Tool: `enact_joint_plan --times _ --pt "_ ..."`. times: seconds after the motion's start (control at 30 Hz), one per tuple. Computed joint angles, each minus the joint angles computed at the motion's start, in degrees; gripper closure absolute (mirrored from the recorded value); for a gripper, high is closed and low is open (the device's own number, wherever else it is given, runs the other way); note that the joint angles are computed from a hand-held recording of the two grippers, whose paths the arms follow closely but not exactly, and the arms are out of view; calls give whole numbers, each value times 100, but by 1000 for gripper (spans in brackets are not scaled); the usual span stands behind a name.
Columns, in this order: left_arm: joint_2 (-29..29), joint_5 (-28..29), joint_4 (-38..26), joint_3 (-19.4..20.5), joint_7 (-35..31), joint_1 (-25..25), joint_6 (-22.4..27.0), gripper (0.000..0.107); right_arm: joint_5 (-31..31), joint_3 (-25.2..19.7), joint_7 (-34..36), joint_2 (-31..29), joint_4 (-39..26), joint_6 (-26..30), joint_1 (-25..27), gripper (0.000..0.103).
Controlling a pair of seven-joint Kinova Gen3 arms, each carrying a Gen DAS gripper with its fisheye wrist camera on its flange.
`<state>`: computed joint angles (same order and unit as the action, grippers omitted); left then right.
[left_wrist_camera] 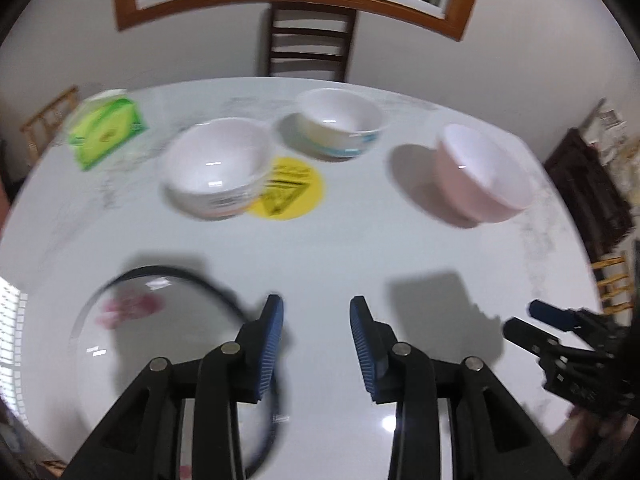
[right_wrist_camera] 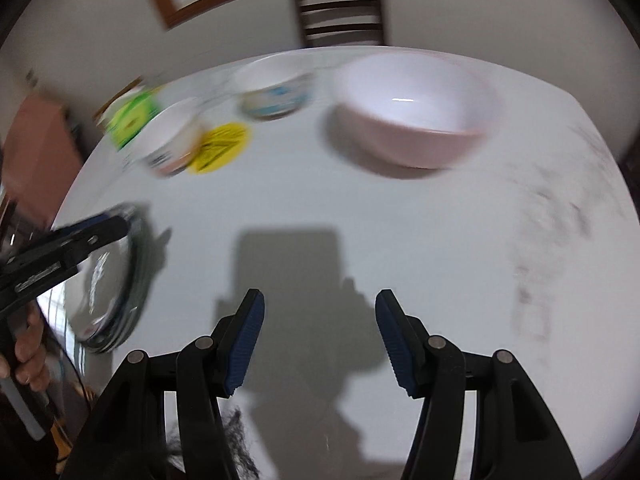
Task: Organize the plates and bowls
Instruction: 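Move the left gripper to the rim of the large pink bowl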
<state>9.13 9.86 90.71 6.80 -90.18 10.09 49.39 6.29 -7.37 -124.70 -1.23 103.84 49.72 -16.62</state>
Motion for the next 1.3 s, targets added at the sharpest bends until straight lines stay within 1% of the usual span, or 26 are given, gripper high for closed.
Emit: enact_joint_plan --times 0.07,0.13,0.23,0.33,0.37,0.43,0.57,0.67,0.77,0.83,0.9,1.0,1.1,1.17,1.3 --pt "178 217 -282 82 -27 7 207 72 -78 210 31 -116 82 83 224 47" --pt "365 391 -585 165 -22 63 325 72 -251 381 265 -219 146 74 446 47" --pt "526 484 -870 227 33 187 292 72 -559 626 648 -355 150 35 793 47" --pt "816 851 -1295 328 29 160 358 72 -840 811 1053 -382 26 -56 1074 47" --pt "976 1076 -1499 397 -22 92 458 72 -898 820 1132 -377 -10 -76 1138 47" --pt "1250 1345 -1839 468 -37 38 596 72 -973 896 1289 -274 -201 -51 1297 47" --pt "1695 1618 -2401 506 140 21 782 72 -1236 988 1534 75 -569 -23 1542 47" --pt "1962 1477 -2809 457 347 168 834 72 -1517 1017 1764 302 -764 -41 1707 47" --pt "2224 1578 -3128 527 466 141 896 72 -1640 991 1900 528 -950 -69 1807 47" --pt "2413 1485 -3409 496 600 234 958 72 -1779 970 2042 665 -1064 -76 1882 47" --pt "2597 1290 -3711 426 750 362 1073 72 -1814 950 2074 791 -1159 -86 1916 47" --pt "2898 1206 -4123 458 894 419 1293 72 -1808 928 2043 985 -1287 -62 1942 47" --pt "3082 1123 -4320 443 976 496 1345 72 -1865 900 2043 1139 -1343 -62 1989 47" --pt "3109 1053 -4339 424 980 526 1258 72 -1875 887 2046 1232 -1385 -65 2013 47" --pt "3276 1007 -4605 419 1084 504 1480 72 -2015 838 2153 1344 -1423 -42 2096 47"
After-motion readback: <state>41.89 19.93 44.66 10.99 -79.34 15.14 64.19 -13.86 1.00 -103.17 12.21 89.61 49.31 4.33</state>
